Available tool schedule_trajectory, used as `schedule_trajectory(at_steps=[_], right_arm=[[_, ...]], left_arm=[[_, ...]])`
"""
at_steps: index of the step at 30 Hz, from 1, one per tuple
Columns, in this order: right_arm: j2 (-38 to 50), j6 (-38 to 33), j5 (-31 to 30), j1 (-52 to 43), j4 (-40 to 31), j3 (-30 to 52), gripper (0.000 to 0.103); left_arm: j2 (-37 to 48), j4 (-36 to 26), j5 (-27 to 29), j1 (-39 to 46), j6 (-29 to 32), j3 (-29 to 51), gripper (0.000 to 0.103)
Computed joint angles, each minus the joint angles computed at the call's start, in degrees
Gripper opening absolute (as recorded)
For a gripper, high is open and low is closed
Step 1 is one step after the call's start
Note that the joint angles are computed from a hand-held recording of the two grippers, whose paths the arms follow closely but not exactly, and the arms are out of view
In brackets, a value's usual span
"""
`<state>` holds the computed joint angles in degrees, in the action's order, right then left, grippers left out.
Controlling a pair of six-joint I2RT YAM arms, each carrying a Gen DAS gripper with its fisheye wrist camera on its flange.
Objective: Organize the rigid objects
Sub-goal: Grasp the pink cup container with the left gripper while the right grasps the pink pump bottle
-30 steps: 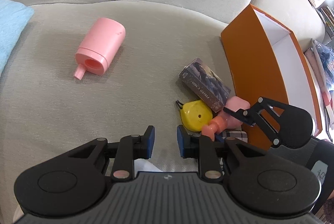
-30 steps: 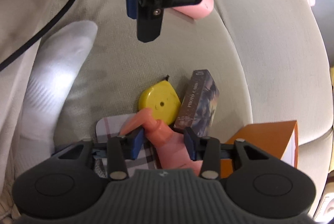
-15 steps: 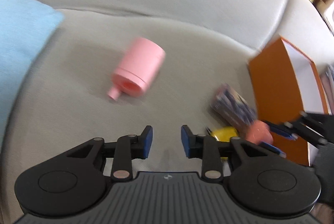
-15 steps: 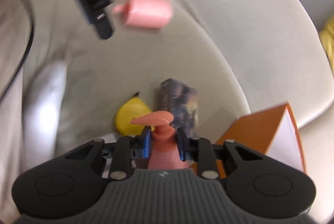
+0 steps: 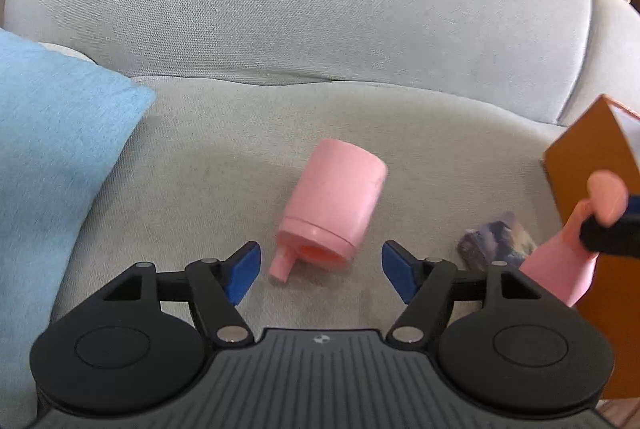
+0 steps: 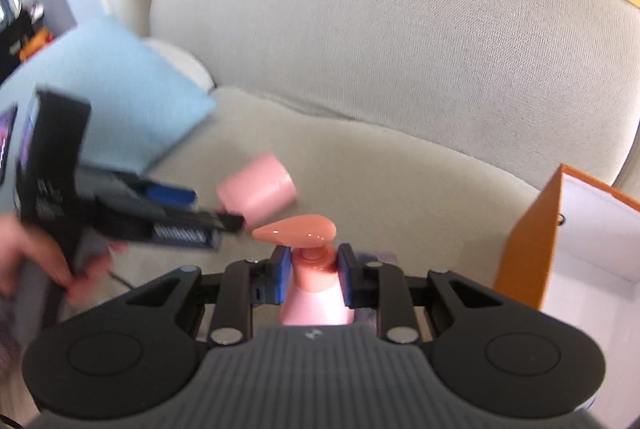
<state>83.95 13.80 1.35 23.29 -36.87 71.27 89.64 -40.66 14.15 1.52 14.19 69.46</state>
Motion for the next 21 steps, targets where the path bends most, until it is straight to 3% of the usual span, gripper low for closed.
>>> schedule_trajectory(at_steps=[6,10,15,21], right_arm=[[4.1,5.1,-1.9,-0.8,3.6,2.9,0.025],[7.9,6.5,-0.4,0.5,5.9,5.3,0.025],[12.2,8.2,0.7,1.7,6.5,6.8,0.025],[14.4,9.7,0.8,2.7,7.9,6.0,0.025]], left_arm=[[2.6,3.6,-1.9,-1.7,0.2,-0.9,0.081],[4.5,4.7,-0.8,-2.3,0.0,-0.9,0.069],[3.2,6.6,1.7,-0.9,-0.1,-2.6,0.066],[0.1,-0.3,3.9,1.3,1.8,-0.1,0.064]])
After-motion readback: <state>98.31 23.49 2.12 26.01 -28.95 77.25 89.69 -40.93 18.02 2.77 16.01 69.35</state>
